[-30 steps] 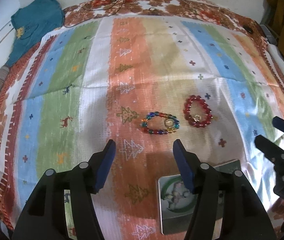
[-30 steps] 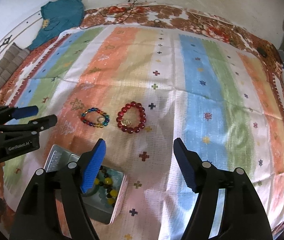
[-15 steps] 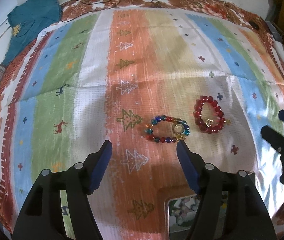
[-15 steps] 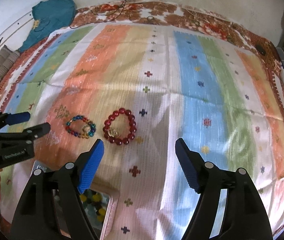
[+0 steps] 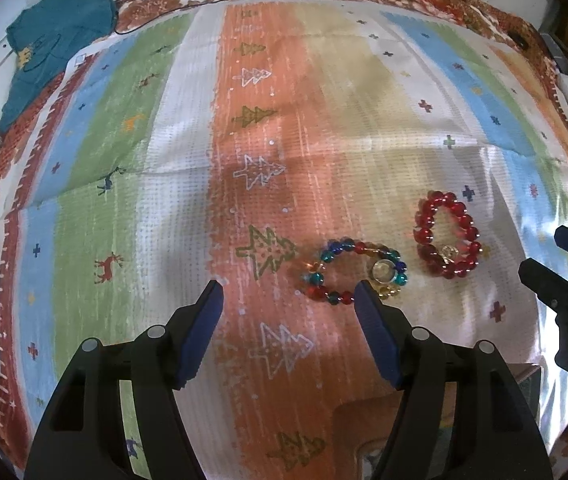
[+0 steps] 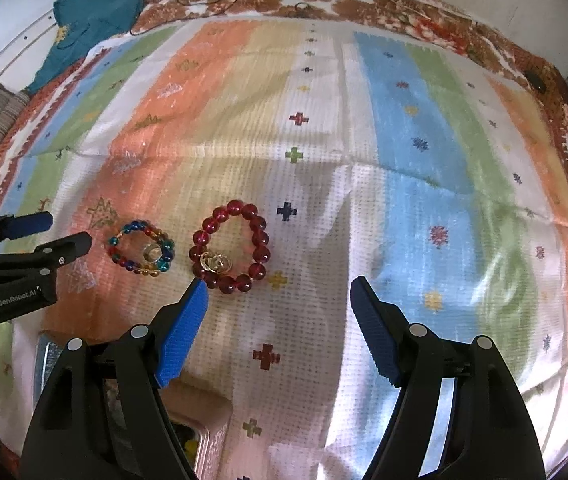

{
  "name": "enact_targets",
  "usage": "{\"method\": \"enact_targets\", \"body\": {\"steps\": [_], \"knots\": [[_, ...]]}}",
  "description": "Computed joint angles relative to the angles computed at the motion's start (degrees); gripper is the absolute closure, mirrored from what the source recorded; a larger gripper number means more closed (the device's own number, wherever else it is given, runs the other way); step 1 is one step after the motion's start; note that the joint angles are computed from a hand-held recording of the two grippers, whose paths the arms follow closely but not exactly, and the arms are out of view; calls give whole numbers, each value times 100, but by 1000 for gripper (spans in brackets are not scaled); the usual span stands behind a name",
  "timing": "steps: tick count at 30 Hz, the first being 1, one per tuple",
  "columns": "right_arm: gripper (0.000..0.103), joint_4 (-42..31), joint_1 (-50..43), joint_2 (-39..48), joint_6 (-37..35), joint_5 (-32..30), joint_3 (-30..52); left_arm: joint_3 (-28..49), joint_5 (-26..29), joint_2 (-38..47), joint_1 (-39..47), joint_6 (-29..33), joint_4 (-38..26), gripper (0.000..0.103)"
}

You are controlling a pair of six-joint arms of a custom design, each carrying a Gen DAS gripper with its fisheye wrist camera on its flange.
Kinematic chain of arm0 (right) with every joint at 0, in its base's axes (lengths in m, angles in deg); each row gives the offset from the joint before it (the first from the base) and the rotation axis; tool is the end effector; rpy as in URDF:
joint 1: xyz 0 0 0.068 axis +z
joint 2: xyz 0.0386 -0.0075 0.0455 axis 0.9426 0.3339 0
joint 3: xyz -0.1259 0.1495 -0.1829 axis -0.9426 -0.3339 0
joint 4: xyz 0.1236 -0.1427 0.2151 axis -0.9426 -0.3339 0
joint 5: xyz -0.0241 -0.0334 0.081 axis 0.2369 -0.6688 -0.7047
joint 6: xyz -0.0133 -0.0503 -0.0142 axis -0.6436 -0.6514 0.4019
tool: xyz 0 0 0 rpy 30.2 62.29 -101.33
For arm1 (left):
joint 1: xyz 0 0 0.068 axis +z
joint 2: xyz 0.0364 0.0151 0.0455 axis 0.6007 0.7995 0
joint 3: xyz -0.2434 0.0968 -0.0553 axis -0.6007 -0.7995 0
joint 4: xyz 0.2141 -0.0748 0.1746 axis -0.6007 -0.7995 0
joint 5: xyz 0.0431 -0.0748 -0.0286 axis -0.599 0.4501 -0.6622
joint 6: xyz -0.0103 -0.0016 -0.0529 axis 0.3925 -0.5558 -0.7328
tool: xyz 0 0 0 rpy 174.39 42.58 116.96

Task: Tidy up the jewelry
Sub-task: 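Close the left tool on the multicolour bracelet while the right tool grasps the red bead bracelet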

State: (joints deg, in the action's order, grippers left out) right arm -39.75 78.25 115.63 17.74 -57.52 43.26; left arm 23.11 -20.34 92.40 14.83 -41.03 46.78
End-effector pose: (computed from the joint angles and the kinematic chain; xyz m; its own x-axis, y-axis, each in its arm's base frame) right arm 0.2330 0.0332 0.1544 -0.8860 -0.2461 -0.3929 -0.2608 0.9653 -0.0165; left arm 0.2342 -0.0895 0.1246 -0.9357 -0.0146 -0.3524 -0.0182 0.9998 0.0068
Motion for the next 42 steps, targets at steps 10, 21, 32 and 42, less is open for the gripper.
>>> {"method": "enact_targets", "body": {"steps": [10, 21, 32, 42], "knots": [[30, 372, 209, 642, 18, 173, 160, 179, 183, 569, 199, 262, 281, 35], [30, 696, 316, 1366, 94, 448, 388, 493, 206, 1284, 238, 496, 381, 38], [30, 967, 252, 1938, 92, 496, 489, 430, -14, 1559, 187, 711, 681, 47], [86, 843, 380, 1915, -41, 298, 459, 255, -136, 1499, 205, 691, 861, 94]]}}
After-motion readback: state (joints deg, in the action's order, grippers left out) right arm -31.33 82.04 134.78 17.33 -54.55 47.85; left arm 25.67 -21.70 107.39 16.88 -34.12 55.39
